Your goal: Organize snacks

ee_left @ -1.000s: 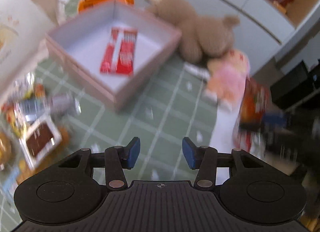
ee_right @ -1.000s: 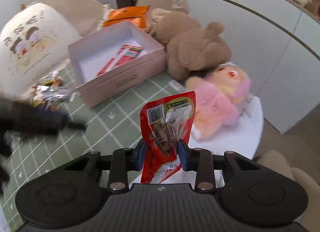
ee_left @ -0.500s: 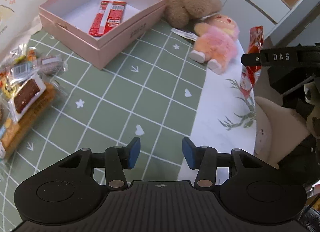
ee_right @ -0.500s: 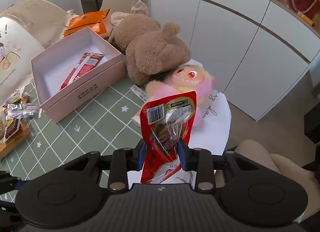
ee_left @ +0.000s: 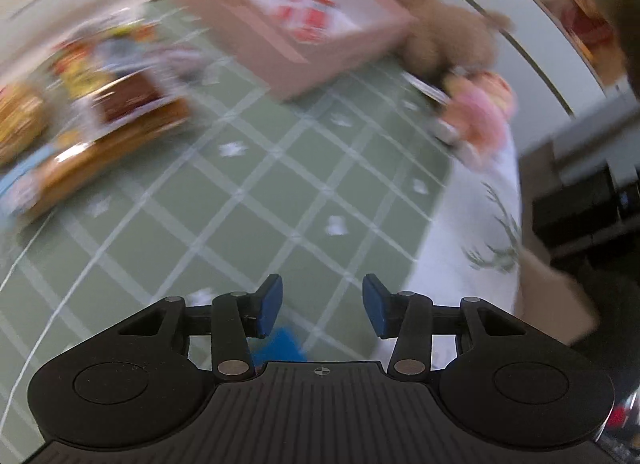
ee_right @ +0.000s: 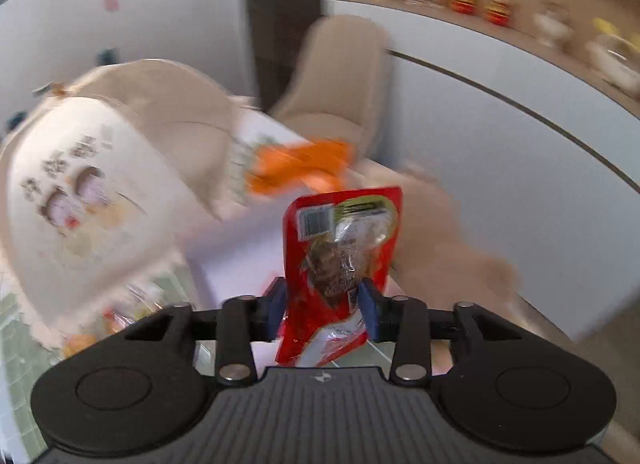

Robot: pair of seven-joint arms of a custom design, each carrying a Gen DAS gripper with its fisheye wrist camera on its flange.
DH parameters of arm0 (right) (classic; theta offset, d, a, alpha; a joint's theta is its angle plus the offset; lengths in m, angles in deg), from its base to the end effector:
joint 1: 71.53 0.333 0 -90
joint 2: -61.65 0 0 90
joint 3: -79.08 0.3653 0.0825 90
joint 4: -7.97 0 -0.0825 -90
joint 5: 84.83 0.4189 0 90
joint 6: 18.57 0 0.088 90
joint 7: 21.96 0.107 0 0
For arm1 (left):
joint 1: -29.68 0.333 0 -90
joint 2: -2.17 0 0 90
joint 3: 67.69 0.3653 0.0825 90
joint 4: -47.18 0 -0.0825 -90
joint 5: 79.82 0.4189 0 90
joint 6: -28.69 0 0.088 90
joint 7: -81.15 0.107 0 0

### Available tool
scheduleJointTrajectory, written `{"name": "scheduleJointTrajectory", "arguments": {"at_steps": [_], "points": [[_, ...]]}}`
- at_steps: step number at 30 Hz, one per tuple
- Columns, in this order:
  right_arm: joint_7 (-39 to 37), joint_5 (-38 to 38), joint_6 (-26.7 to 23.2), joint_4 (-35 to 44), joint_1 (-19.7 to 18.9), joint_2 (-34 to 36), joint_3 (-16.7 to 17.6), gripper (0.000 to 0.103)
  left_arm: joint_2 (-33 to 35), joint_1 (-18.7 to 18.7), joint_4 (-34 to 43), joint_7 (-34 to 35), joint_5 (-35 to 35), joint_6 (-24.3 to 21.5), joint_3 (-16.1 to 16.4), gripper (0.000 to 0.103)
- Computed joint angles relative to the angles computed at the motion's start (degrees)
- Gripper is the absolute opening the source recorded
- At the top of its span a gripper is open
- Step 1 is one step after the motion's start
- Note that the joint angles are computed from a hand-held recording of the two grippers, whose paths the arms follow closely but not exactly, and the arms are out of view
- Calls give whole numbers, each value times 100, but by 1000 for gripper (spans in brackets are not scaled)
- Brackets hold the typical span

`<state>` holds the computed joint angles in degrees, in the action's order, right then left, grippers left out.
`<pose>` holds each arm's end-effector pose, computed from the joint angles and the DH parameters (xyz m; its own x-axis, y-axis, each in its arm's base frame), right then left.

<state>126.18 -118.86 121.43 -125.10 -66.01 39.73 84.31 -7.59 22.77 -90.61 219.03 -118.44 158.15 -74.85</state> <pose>0.4804 0.0956 0.5766 -0.4430 -0.8965 -0.0023 -0.6819 0.3385 -0.6484 0.4755 -0.1372 0.4127 -0.6066 -0.7006 0.3756 -0.7949 0.5273 -0.3001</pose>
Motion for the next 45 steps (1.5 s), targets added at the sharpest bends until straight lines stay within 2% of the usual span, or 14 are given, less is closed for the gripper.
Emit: {"name": "scheduleJointTrajectory", "arguments": {"at_steps": [3, 8, 13, 20, 22, 24, 27, 31, 33, 35, 38, 41, 43, 45], "points": [[-263, -302, -124, 637, -18, 787, 30, 58, 50, 176, 3, -454, 151, 194, 73, 49], [-1176, 848, 502, 1140, 378, 1751, -260, 58, 213, 371, 120, -1023, 249, 478, 145, 49], [-1836, 1720, 924, 1786, 698, 2701, -167, 58, 178, 480, 119, -1369, 59, 630, 206, 48], [-2215, 1489, 811, 2923, 1175, 3955, -171, 57, 2, 659, -69, -1962, 264, 850, 288, 48], [-2357, 1552, 621, 3066, 1239, 4126, -163, 53, -40, 713, -118, -2088, 350, 912, 315, 48], [-2508, 1633, 439, 3060, 1276, 4172, -147, 38, -68, 761, -155, -2138, 393, 976, 357, 47], [-2657, 1752, 571, 2473, 1282, 3751, -96, 33, -61, 799, -157, -2107, 319, 1175, 407, 47], [-3313, 2934, 902, 1154, 1074, 2722, 163, 25, 133, 707, -38, -1467, -219, 1768, 459, 47], [-3484, 3360, 898, 608, 1120, 2246, 155, 12, 337, 661, 132, -1127, -487, 1970, 445, 47], [-3419, 3536, 902, 81, 1193, 1775, 93, 11, 582, 621, 354, -844, -662, 2119, 371, 47], [-3054, 3458, 881, -554, 1221, 1149, 9, 11, 962, 593, 685, -1008, -533, 2502, 192, 47], [-2461, 2882, 834, -1031, 1084, 579, 39, 11, 1394, 567, 1037, -766, -940, 3057, 17, 47], [-2257, 2701, 827, -1324, 1054, 195, 2, 12, 1697, 513, 1234, -844, -677, 3528, -81, 47], [-2129, 2654, 766, -1604, 1052, -193, -59, 20, 1990, 475, 1443, -1136, -81, 3564, -82, 47]]}}
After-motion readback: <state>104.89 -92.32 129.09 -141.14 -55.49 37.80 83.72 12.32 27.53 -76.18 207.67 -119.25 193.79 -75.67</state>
